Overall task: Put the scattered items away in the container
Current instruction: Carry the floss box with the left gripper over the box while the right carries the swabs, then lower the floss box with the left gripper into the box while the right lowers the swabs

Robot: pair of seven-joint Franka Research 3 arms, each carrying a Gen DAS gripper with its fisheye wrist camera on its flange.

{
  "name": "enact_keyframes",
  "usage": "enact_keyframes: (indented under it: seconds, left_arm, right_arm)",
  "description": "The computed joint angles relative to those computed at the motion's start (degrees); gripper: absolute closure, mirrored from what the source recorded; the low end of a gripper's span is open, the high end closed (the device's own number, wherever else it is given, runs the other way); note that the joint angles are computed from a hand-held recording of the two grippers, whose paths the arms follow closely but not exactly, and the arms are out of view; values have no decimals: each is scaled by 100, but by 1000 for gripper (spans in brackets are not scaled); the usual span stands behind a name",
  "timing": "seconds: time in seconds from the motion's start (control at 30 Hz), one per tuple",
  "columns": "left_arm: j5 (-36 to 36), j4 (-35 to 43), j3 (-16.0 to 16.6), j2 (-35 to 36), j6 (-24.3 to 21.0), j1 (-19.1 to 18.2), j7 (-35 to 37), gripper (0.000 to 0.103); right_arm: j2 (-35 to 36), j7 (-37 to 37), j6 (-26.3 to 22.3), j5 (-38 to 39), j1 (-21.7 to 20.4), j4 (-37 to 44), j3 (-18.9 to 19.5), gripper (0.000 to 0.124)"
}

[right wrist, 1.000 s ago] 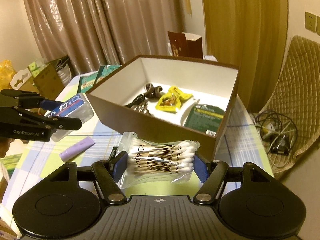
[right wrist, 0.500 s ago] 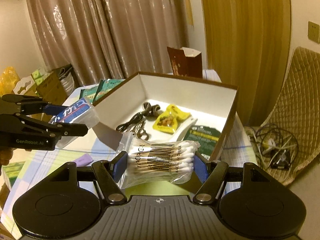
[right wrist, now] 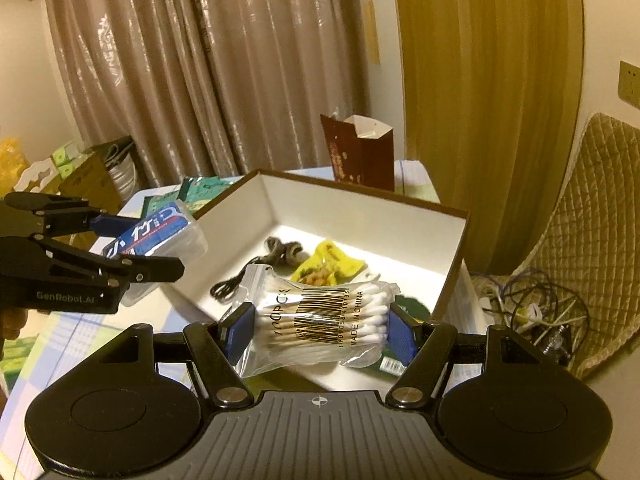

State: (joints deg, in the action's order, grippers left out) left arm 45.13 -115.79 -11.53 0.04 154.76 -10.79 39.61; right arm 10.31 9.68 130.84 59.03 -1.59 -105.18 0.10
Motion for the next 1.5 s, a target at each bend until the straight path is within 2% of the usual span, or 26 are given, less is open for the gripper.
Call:
enact_keyframes:
  seconds: [0.37,0.87,1.27,1.5]
  left_arm:
    - [-356,661,201,667,131,37,627,47]
    - [-1024,1862,505,1816,-127,13,1588,47]
    - [-1582,2601,583,2548,-388,101,2089,47]
    - [-1840,2923,579,2886,-427,86,2347,47]
  right_arm:
    - [763,551,334,-426,98,910,213,57]
    - [2089,1730,576,-1627,199,2462,527,57]
    - [3196,2572,684,-2934,487,3775,528,57]
    - [3558,2897,623,-3444,582,4229,483,57]
